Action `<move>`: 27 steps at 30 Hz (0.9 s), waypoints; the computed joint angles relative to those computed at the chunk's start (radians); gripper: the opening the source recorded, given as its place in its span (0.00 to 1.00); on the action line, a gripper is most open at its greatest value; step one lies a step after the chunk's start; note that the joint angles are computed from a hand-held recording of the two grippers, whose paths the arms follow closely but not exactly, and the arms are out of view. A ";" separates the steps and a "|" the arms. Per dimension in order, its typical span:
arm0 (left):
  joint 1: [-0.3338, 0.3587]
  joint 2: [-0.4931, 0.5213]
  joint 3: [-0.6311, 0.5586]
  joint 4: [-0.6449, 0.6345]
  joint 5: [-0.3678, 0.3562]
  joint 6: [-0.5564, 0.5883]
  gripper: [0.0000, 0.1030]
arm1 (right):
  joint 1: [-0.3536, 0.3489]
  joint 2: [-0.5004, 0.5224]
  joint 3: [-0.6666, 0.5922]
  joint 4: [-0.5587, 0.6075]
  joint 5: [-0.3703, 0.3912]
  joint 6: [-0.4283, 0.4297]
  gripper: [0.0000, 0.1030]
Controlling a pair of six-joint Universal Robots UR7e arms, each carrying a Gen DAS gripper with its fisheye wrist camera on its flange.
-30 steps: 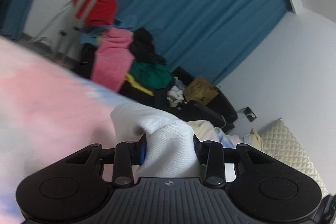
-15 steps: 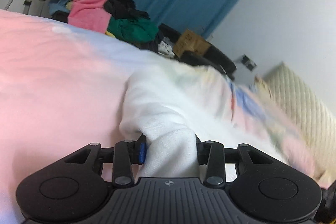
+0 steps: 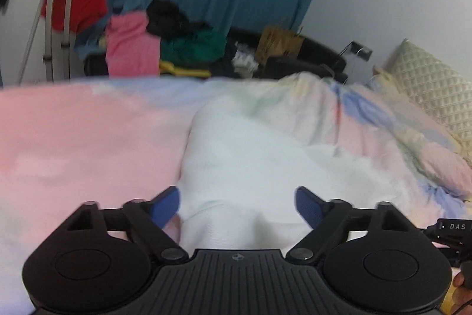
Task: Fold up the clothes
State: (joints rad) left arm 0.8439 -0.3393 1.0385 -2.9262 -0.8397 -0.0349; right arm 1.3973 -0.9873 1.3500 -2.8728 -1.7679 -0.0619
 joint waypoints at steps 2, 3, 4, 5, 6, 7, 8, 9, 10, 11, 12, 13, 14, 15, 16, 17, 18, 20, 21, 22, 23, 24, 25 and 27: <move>-0.041 -0.040 0.051 -0.030 0.029 0.019 0.97 | 0.028 -0.041 0.034 -0.021 -0.018 -0.051 0.43; -0.063 -0.061 0.079 -0.048 0.038 0.032 1.00 | 0.040 -0.062 0.048 -0.028 -0.021 -0.077 0.43; -0.083 -0.081 0.106 -0.063 0.046 0.038 1.00 | 0.050 -0.083 0.061 -0.034 -0.020 -0.103 0.43; -0.103 -0.101 0.132 -0.076 0.055 0.040 1.00 | 0.063 -0.103 0.077 -0.045 -0.021 -0.130 0.43; -0.123 -0.120 0.157 -0.087 0.063 0.039 1.00 | 0.079 -0.123 0.099 -0.065 -0.027 -0.155 0.43; -0.143 -0.139 0.181 -0.096 0.070 0.038 1.00 | 0.093 -0.144 0.123 -0.086 -0.032 -0.178 0.43; -0.162 -0.158 0.210 -0.111 0.081 0.037 1.00 | 0.104 -0.166 0.145 -0.105 -0.035 -0.198 0.43; -0.182 -0.177 0.239 -0.126 0.093 0.037 1.00 | 0.115 -0.187 0.168 -0.124 -0.035 -0.219 0.47; -0.203 -0.196 0.267 -0.139 0.105 0.037 1.00 | 0.126 -0.209 0.192 -0.143 -0.030 -0.239 0.59; -0.222 -0.215 0.295 -0.148 0.121 0.035 1.00 | 0.137 -0.230 0.217 -0.167 -0.024 -0.260 0.75; -0.241 -0.232 0.322 -0.156 0.137 0.037 1.00 | 0.149 -0.248 0.242 -0.195 -0.017 -0.281 0.83; -0.260 -0.247 0.350 -0.165 0.156 0.042 1.00 | 0.161 -0.266 0.267 -0.222 -0.010 -0.302 0.89; -0.278 -0.262 0.377 -0.174 0.175 0.047 1.00 | 0.172 -0.285 0.294 -0.248 -0.004 -0.326 0.88; -0.296 -0.278 0.407 -0.183 0.193 0.049 1.00 | 0.185 -0.300 0.317 -0.266 -0.001 -0.347 0.88; -0.313 -0.296 0.438 -0.188 0.202 0.042 1.00 | 0.196 -0.313 0.336 -0.278 0.002 -0.363 0.88; -0.329 -0.313 0.468 -0.192 0.210 0.034 1.00 | 0.203 -0.331 0.364 -0.293 0.007 -0.380 0.88; -0.345 -0.330 0.498 -0.194 0.218 0.024 1.00 | 0.209 -0.344 0.390 -0.313 0.008 -0.396 0.88; -0.374 -0.360 0.564 -0.232 0.238 0.010 1.00 | 0.217 -0.366 0.443 -0.356 0.012 -0.421 0.88; -0.389 -0.374 0.596 -0.251 0.249 0.002 1.00 | 0.218 -0.378 0.471 -0.376 0.019 -0.428 0.88; -0.404 -0.382 0.623 -0.273 0.263 0.002 1.00 | 0.219 -0.389 0.498 -0.394 0.025 -0.434 0.88; -0.415 -0.389 0.647 -0.291 0.273 0.001 1.00 | 0.219 -0.400 0.525 -0.412 0.032 -0.438 0.88; -0.426 -0.395 0.669 -0.306 0.284 -0.007 1.00 | 0.219 -0.407 0.550 -0.431 0.035 -0.443 0.88; -0.434 -0.398 0.687 -0.318 0.296 -0.017 1.00 | 0.220 -0.411 0.572 -0.452 0.033 -0.449 0.88; -0.449 -0.400 0.719 -0.329 0.329 -0.027 1.00 | 0.222 -0.415 0.618 -0.502 0.028 -0.459 0.88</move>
